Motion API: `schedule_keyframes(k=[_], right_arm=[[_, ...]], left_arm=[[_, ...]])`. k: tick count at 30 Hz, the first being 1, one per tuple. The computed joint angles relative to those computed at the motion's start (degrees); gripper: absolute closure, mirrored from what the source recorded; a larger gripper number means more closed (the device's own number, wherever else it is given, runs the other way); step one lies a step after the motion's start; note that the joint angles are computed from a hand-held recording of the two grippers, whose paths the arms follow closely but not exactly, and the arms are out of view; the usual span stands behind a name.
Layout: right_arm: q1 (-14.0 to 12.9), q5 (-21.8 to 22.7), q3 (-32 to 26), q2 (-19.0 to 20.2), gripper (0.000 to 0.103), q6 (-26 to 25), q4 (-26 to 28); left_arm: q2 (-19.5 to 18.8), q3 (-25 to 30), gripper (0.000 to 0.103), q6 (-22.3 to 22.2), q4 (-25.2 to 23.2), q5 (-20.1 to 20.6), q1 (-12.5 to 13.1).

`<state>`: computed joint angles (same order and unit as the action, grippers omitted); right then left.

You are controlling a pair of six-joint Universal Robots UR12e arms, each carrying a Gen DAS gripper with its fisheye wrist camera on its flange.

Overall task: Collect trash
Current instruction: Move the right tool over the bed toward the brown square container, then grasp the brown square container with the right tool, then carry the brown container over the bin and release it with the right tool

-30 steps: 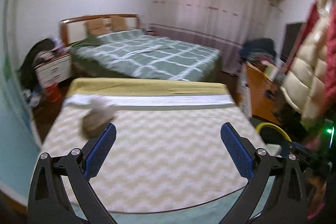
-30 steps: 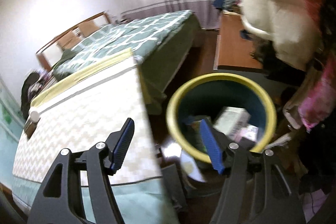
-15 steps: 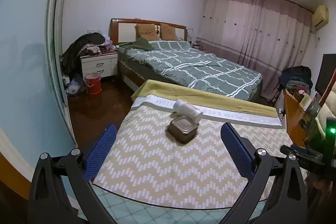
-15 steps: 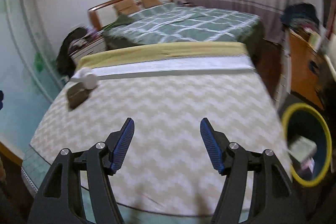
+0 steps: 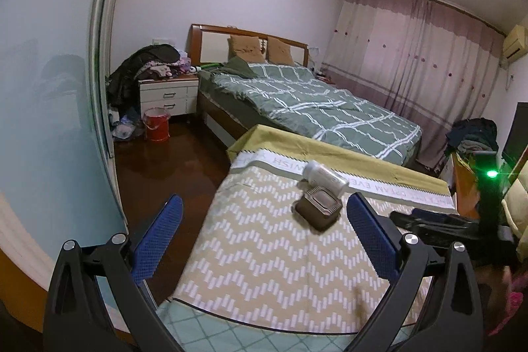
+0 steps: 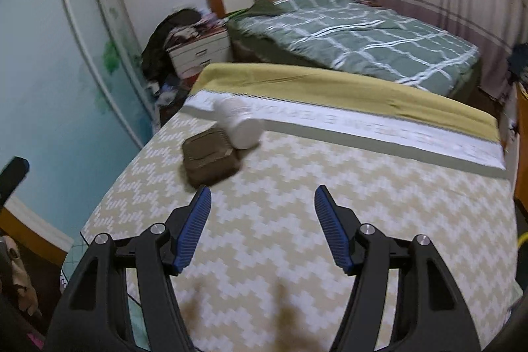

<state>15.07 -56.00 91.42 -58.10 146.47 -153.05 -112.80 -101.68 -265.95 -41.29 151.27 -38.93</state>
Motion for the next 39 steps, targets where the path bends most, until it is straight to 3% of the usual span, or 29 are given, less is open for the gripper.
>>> schedule_keyframes(k=[5,12,21,28,29,39], right_arm=[[2.6,-0.7,-2.6,1.5,0.041,-3.4,5.1],[5.1,-3.6,-4.8,3.8,0.038,-4.5,4.3],[6.0,-4.6,-7.7,5.9,0.038,-4.3,7.9],[6.9,-5.9,-8.4,6.7,0.039,-4.4,7.8],[6.9,-6.0,-8.4,6.7,0.043,-4.7,7.8],[5.5,-3.1,-4.9,3.8,0.044,-7.6,7.8]], left_arm=[[0.5,-0.4,0.005,-0.4,-0.6,-0.2,0.0],[0.4,-0.9,0.005,1.2,1.6,-1.7,0.4],[0.1,-1.8,0.005,2.8,5.0,-3.3,1.1],[-0.1,-2.0,0.005,3.4,6.1,-4.4,1.3],[-0.2,-2.0,0.005,3.4,6.3,-4.5,1.3],[-0.2,-1.7,0.005,3.0,5.8,-4.3,0.9]])
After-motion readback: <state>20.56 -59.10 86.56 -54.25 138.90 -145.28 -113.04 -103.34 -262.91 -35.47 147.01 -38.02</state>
